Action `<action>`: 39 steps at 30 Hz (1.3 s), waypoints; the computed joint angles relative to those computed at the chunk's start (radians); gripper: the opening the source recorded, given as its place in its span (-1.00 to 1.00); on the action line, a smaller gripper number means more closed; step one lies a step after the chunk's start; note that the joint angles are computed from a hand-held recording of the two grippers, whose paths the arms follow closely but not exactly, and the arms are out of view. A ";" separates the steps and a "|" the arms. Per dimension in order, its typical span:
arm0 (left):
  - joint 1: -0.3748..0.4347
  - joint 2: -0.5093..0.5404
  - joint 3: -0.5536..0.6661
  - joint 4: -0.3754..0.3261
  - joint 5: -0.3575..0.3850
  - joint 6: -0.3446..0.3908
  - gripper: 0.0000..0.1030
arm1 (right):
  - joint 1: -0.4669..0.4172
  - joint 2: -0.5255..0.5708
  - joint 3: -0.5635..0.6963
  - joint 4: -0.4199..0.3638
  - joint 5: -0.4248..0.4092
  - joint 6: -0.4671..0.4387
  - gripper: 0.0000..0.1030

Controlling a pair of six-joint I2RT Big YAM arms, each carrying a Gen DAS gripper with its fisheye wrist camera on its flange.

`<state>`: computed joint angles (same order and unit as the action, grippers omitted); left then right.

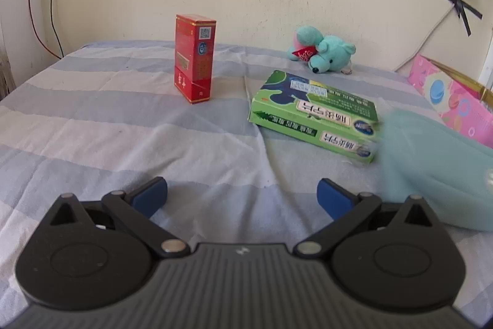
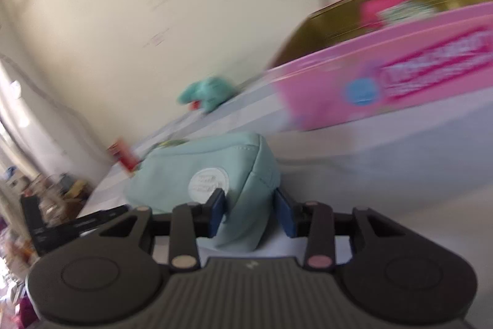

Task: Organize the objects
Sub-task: 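Carry the teal pouch toward the pink tin with the right gripper while the left gripper grasps it too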

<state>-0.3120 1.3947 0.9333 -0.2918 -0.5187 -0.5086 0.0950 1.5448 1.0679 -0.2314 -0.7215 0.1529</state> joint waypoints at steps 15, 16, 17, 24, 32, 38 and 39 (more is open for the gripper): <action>-0.017 0.021 0.032 -0.064 -0.044 0.014 1.00 | -0.073 0.026 -0.034 0.102 -0.079 0.049 0.02; -0.016 0.019 0.030 -0.062 -0.042 0.014 1.00 | -0.075 0.026 -0.034 0.100 -0.085 0.047 0.02; -0.014 0.017 0.028 -0.058 -0.037 0.014 1.00 | -0.076 0.027 -0.034 0.099 -0.091 0.045 0.03; 0.006 -0.017 0.009 0.008 0.091 -0.043 1.00 | -0.081 0.034 -0.028 0.094 -0.121 0.041 0.05; -0.030 0.032 0.096 0.069 0.244 -0.033 1.00 | -0.079 0.032 -0.030 0.092 -0.128 0.032 0.07; -0.060 0.129 0.170 0.025 0.320 -0.035 0.85 | -0.076 0.028 -0.034 0.092 -0.125 0.018 0.08; -0.077 0.134 0.164 0.049 0.285 -0.033 0.85 | -0.075 0.027 -0.035 0.090 -0.125 0.014 0.09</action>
<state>-0.3886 1.5291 1.0977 -0.2427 -0.2342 -0.5416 0.0204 1.5719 1.0332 -0.1412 -0.8467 0.1667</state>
